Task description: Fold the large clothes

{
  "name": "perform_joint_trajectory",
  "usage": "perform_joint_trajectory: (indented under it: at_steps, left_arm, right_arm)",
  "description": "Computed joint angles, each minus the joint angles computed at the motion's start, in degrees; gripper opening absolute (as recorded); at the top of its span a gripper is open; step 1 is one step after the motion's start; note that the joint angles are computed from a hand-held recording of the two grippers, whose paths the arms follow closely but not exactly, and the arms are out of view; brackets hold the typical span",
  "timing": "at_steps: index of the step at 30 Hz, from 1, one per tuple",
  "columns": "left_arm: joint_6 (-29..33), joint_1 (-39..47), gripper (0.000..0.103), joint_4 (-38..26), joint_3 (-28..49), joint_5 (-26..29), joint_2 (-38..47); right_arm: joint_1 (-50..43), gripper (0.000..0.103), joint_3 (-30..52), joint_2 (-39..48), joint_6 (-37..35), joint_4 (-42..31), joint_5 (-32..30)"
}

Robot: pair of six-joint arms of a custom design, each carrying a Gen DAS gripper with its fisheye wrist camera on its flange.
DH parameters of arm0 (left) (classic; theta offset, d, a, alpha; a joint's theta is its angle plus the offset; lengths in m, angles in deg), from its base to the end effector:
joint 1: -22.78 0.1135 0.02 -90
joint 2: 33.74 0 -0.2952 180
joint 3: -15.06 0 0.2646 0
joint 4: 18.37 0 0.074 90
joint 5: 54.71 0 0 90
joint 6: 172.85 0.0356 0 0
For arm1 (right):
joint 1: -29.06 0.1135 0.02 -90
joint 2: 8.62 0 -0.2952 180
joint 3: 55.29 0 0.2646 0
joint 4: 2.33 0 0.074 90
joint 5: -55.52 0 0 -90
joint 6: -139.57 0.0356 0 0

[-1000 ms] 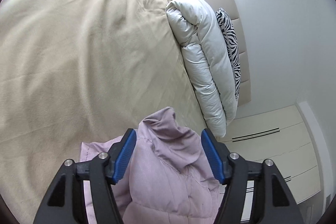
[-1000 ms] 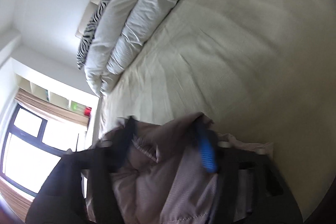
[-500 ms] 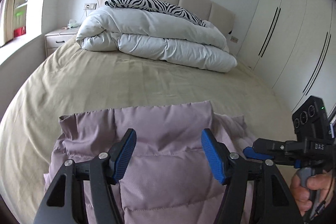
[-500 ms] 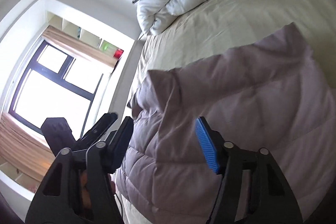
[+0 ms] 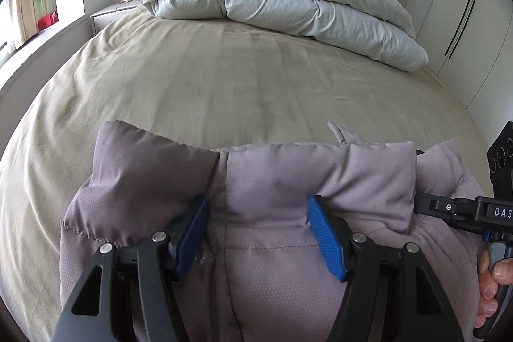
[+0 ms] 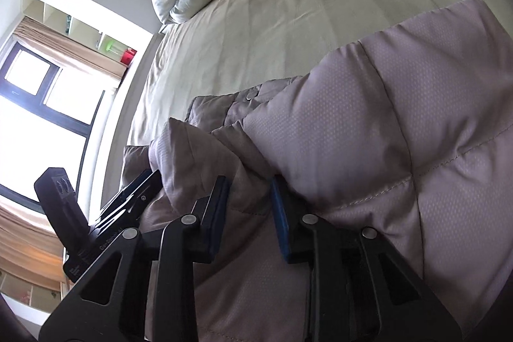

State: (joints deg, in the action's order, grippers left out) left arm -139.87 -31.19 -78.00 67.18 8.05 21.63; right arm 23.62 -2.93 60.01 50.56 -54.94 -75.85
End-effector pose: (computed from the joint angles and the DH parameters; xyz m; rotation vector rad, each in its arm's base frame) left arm 0.1100 -0.1235 0.2474 -0.2114 2.4812 -0.1529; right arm 0.2040 0.0042 0.2203 -0.0368 2.5982 0.9592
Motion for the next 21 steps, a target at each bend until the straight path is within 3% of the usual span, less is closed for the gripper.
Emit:
perform_joint_trajectory:
  at_steps: [7,17,21]
  left_arm:
    - [2.17,2.09,0.069,2.69,-0.46,1.39,3.91]
    - [-0.26,-0.56,0.069,2.32,-0.49,-1.17,5.84]
    - [-1.31,1.41,0.068,-0.78,0.68,4.52,0.84]
  right_arm:
    - [-1.9,0.015,-2.8,6.25,0.77,9.03,-2.07]
    - [-3.91,0.012,-6.98,4.85,0.61,14.05,-4.22]
    - [-3.61,0.013,-7.64,1.93,0.94,13.75,-3.58]
